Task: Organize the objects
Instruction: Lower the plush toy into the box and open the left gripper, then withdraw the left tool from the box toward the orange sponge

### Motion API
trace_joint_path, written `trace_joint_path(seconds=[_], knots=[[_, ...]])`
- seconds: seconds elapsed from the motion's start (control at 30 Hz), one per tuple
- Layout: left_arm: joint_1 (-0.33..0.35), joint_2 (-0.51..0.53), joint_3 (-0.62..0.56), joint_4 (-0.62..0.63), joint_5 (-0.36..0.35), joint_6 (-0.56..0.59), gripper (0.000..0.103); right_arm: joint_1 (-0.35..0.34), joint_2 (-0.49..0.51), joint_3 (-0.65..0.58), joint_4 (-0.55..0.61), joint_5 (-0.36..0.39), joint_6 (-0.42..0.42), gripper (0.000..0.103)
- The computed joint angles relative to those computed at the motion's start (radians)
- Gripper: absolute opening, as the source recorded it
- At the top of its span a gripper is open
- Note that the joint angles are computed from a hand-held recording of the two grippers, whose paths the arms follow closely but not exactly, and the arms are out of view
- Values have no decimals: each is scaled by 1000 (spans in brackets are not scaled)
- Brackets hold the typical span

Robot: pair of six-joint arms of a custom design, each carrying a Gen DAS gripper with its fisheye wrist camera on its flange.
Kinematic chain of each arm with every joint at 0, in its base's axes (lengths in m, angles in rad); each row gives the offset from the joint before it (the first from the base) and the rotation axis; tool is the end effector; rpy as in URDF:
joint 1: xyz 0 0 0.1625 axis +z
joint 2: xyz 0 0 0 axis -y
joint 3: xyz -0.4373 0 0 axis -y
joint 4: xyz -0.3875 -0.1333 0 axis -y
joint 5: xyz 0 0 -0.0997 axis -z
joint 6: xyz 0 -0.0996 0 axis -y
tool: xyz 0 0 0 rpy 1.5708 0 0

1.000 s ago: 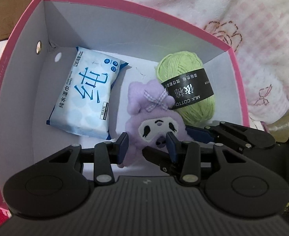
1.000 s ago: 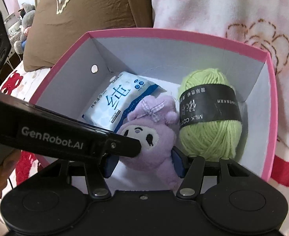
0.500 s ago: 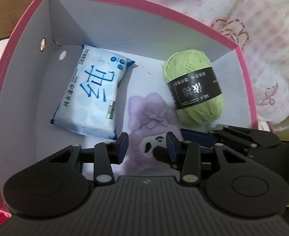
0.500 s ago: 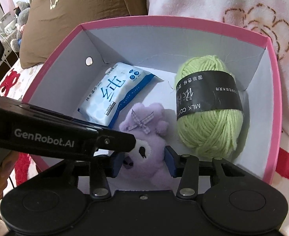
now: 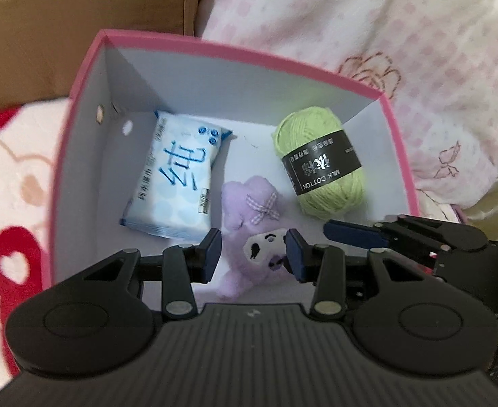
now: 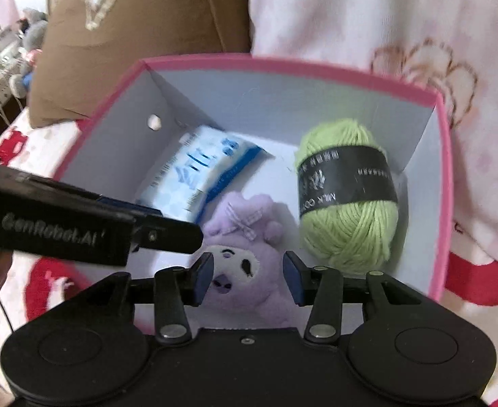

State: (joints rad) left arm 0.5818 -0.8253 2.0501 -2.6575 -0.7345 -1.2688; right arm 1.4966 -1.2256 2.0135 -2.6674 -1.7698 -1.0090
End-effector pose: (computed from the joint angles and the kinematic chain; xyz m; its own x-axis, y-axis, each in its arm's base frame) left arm -0.3186 -0.4576 0.0394 -0.8742 -0.3364 -0.3501 -0.0240 0.7501 -0.6609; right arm 0.0728 -0.5529 0.2366 -0.5782 -0.7335 0.3575 -0.7859 0.6183 -0.0025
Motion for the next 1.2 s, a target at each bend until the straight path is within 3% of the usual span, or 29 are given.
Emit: trace_joint_path(seconds=[0.2,0.33,0.43,0.57,0.8,0.87,0.97,1.2], knots=[[-69,-73,-4,168,11,-77,40,21,-91,43,-4,35,-25,55],[-111,-112,15,153,-27,-84,40,30,-151,76,-2,51,-14,56],[-146,-124,-2,227,-34,-105,40,37,-190,98,9,50,-2,57],[-171,-151,-14,253,-81,-92,40,44,-218,91,109,87,45,57],[-225,-164,-68,395,-62,-95,41,64,-278,145,82,70,70,57],[-261,-165,-64,446,-22,-167,40,67,-308,164,75,75,70,58],[-287,-180,-37,415,-53,-191,40,73,-349,186,84,72,83,58],[-361,-191,-20,507,-89,-334,40,68,-458,231,143,103,67,58]])
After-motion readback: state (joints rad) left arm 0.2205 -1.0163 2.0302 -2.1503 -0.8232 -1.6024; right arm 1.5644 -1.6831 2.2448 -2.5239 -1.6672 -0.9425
